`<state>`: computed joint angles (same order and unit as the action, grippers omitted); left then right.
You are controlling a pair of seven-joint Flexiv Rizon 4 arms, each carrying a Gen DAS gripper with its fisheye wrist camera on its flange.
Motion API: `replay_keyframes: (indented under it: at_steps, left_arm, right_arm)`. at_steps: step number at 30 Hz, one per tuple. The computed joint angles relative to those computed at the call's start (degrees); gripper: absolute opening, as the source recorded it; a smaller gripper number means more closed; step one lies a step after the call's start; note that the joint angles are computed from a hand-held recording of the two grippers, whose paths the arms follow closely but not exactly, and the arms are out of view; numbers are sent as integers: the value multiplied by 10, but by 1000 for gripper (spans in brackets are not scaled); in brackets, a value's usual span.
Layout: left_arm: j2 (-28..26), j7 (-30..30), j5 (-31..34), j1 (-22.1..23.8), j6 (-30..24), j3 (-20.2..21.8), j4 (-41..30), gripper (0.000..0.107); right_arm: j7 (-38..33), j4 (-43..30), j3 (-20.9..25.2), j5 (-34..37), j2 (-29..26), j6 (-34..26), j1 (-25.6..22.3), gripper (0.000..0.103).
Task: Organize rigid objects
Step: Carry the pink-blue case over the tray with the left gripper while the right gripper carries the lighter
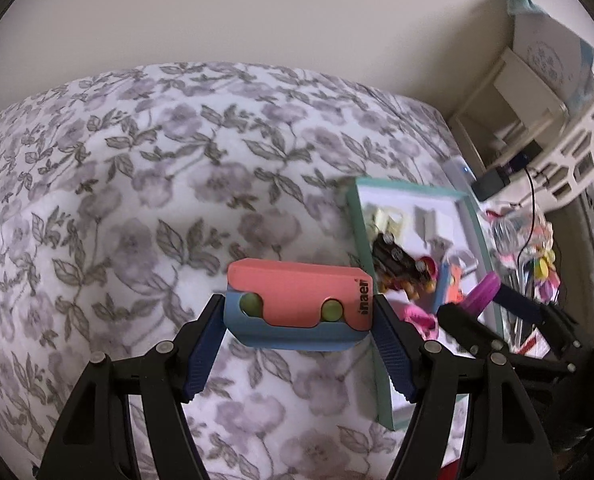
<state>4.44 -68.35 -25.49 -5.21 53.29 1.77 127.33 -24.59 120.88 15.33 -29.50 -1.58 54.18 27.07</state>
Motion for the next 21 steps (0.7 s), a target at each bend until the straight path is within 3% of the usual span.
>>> replay_keyframes:
  at_steps: [4, 8, 21]
  left_arm:
    - [12, -13, 23, -10, 7, -8, 14, 73]
    - [19, -3, 5, -26, 3, -10, 26, 73]
    - [13, -24, 71, -72, 0, -41, 41, 73]
  right_arm:
    - [18, 19, 3, 7, 21, -11, -5, 84]
    - [31, 35, 8, 22, 40, -35, -12, 84]
    - [34, 72, 7, 128, 68, -97, -32, 84]
